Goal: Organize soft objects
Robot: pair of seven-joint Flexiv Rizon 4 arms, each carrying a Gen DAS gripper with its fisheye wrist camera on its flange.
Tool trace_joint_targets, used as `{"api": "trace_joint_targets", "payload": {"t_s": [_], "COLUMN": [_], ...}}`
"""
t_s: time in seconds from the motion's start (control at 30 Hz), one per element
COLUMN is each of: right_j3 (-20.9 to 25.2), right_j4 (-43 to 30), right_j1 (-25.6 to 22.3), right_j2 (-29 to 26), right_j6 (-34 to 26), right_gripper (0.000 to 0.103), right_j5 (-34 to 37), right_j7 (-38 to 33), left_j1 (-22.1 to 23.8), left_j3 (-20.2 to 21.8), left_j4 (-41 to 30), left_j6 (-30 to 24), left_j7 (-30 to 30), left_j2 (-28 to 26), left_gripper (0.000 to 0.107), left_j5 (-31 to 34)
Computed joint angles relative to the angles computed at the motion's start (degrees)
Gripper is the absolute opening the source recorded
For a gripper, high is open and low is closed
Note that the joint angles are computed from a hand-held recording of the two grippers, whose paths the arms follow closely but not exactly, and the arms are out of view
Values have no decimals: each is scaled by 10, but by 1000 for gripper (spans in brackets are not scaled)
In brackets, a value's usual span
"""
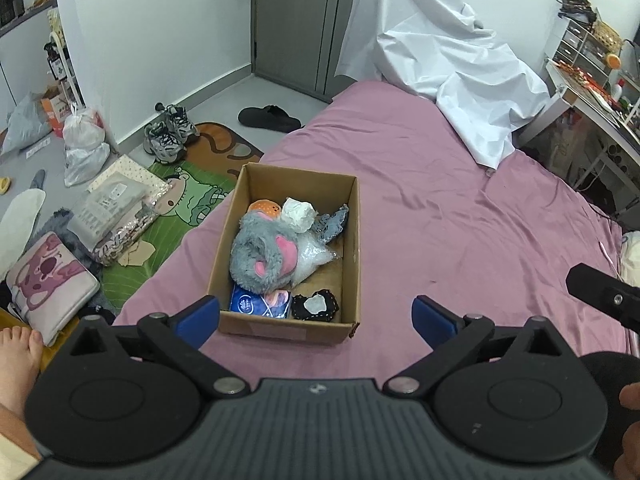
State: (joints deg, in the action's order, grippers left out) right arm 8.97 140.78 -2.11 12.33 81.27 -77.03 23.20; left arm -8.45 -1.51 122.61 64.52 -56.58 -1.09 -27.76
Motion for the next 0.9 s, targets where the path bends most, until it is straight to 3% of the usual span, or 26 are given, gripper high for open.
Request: {"api": "trace_joint_targets", "payload": {"t_s": [0.23, 0.5, 0.9], "right_j3": [13, 27, 59], "right_j4": [13, 27, 50], "right_j1": [5, -5, 10], "right_j2": [21, 39, 68], "right_j6": [-6, 0, -24], "right_gripper": [103, 103, 103], "right_j5": [46, 50, 150], "right_j7": [-44, -69, -152], "left_j1": [-3, -15, -23], "left_j3": [7, 14, 26], "left_j4": [20, 49, 75], "left_j6": [-2, 14, 14], "left_j7": [26, 71, 100], "left_j2": [23, 50, 74], "left_gripper": [102, 102, 102], "left_j5": [-10, -36, -48]}}
